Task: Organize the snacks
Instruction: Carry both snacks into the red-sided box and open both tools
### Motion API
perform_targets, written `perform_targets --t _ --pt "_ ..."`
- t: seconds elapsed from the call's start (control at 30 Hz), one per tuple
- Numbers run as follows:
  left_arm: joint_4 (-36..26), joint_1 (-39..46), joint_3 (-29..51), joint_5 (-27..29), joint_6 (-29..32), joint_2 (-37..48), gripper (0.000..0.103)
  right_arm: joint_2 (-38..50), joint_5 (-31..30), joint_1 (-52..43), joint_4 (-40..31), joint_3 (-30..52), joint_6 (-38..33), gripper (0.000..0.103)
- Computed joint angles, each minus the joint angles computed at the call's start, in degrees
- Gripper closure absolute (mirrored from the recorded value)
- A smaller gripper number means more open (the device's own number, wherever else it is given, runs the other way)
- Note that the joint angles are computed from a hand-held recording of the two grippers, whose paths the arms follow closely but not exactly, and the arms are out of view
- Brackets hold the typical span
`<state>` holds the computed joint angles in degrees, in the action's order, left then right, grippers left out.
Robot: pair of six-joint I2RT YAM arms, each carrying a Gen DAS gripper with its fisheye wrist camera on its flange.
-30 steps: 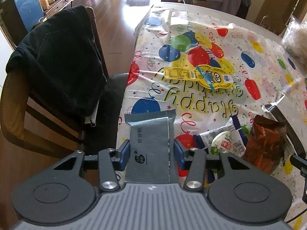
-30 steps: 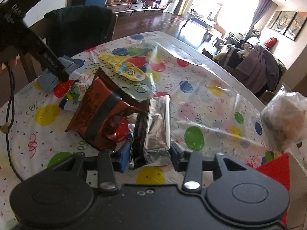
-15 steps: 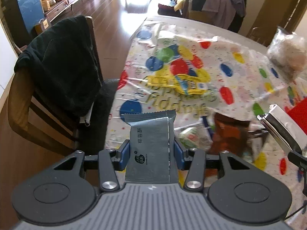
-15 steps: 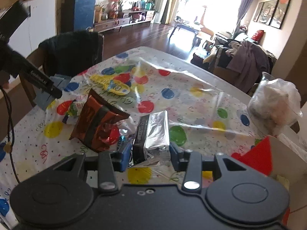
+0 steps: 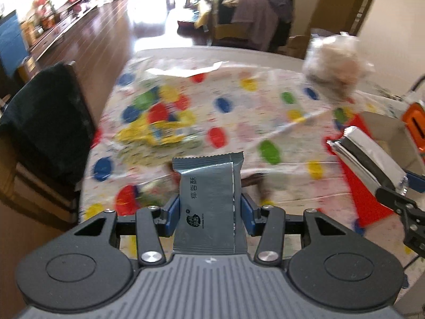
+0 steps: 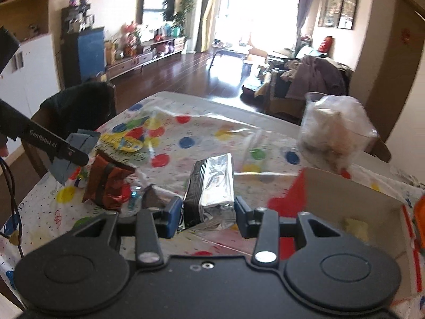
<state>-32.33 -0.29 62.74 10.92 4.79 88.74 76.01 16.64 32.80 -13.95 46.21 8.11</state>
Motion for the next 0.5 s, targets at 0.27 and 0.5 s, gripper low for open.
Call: perform_targets --t 0.27,0.5 --pt "0.28 -15.69 1.84 -4.63 -8.19 -1.95 0.056 -13.52 -5.73 -12.10 -1.93 -7.67 -4.64 0.062" --pt "0.30 -27.94 7.82 -9.10 -14.12 2.62 0.056 -18.73 -14.30 -27.75 -1.65 -11.90 -11.21 0.062"
